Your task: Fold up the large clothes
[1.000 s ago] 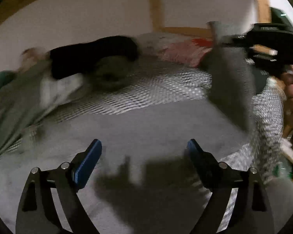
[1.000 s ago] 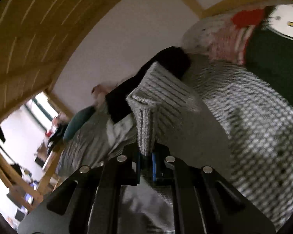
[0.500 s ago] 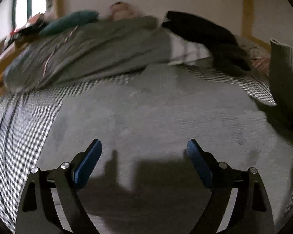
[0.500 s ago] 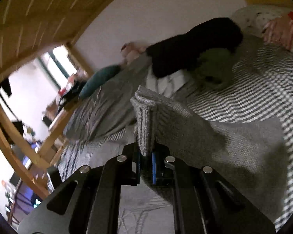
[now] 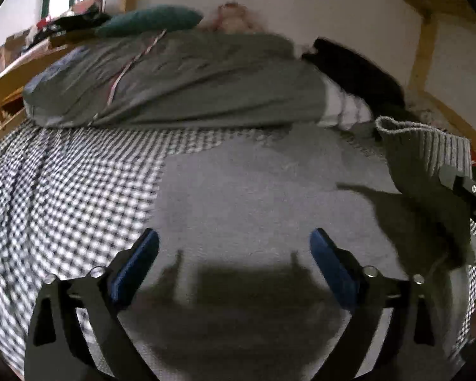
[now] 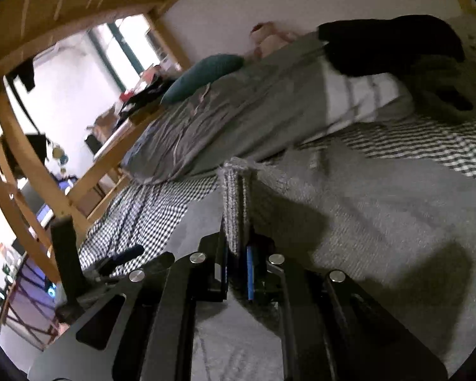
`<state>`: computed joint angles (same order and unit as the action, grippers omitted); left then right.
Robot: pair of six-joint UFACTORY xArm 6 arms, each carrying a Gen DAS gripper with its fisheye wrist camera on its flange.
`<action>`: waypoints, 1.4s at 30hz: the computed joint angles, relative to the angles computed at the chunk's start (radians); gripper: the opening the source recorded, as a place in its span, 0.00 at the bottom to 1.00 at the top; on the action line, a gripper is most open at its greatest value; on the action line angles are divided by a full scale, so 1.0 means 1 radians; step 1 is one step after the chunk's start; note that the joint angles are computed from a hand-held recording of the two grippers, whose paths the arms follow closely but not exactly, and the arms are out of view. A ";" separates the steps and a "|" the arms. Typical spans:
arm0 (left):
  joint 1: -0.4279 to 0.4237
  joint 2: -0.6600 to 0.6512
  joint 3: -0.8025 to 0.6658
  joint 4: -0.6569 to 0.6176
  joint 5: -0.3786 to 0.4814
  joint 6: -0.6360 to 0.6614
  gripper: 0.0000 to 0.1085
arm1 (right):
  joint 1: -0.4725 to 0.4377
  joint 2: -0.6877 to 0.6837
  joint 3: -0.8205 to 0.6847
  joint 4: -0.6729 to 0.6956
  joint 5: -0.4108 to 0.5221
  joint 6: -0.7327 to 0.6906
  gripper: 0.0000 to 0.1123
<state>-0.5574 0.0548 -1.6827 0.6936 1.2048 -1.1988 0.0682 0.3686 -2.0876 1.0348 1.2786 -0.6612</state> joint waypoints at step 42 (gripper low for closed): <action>0.030 0.353 -0.411 -0.221 0.071 0.140 0.87 | 0.005 0.012 0.059 -0.772 -0.174 0.213 0.89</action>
<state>-0.5274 0.4081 -2.0937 0.4722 1.2753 -1.0593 0.0731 0.3806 -2.0284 0.2628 1.1043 -0.4481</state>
